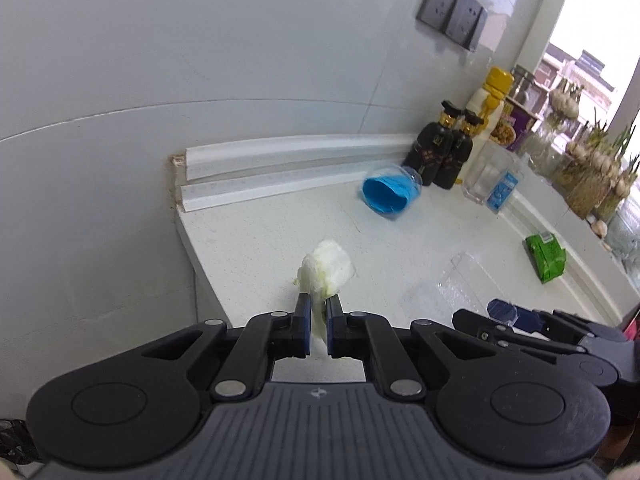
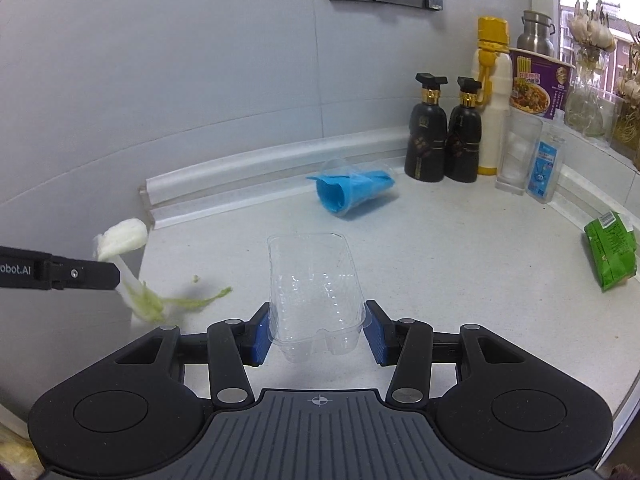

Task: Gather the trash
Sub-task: 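Carry the lettuce leaf with the left tool while the right tool carries the clear tray to the bin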

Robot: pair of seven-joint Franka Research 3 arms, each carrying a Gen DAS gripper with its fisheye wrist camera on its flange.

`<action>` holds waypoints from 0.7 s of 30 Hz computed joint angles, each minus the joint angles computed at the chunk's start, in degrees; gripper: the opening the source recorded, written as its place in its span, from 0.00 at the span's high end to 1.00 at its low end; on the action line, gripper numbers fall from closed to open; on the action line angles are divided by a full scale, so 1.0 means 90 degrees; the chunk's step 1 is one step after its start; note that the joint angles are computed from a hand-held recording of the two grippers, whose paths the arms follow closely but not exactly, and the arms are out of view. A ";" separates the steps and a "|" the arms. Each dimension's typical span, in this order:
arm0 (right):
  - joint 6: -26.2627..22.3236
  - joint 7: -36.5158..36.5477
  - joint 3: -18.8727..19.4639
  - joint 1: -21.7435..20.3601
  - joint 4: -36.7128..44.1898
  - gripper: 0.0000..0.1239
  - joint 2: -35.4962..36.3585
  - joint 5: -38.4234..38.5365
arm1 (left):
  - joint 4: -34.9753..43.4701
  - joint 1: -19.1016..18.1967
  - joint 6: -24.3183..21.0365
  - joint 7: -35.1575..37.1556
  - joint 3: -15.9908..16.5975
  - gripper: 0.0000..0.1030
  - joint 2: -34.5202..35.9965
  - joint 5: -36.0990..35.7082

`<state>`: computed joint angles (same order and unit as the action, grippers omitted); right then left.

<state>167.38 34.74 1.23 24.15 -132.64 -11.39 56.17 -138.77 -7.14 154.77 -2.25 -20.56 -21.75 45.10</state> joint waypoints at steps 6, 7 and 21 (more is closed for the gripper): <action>-0.0085 0.0012 0.0054 0.0020 -0.0011 0.63 0.0010 -0.0109 | -0.0057 -0.0059 -0.0054 0.0053 0.0099 0.94 0.0088 -0.0268; -0.0100 0.0007 0.0053 0.0020 -0.0007 0.63 0.0014 -0.0127 | -0.0047 -0.0057 -0.0097 0.0037 0.0078 0.94 0.0107 -0.0272; -0.0450 -0.0138 0.0102 0.0122 0.0174 0.63 -0.0020 -0.0021 | -0.0422 -0.0009 -0.0431 -0.0121 0.0079 0.94 -0.0761 -0.0284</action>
<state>163.34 33.50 2.14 25.25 -131.07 -11.58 55.98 -142.57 -7.23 150.89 -3.34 -19.84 -28.60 42.54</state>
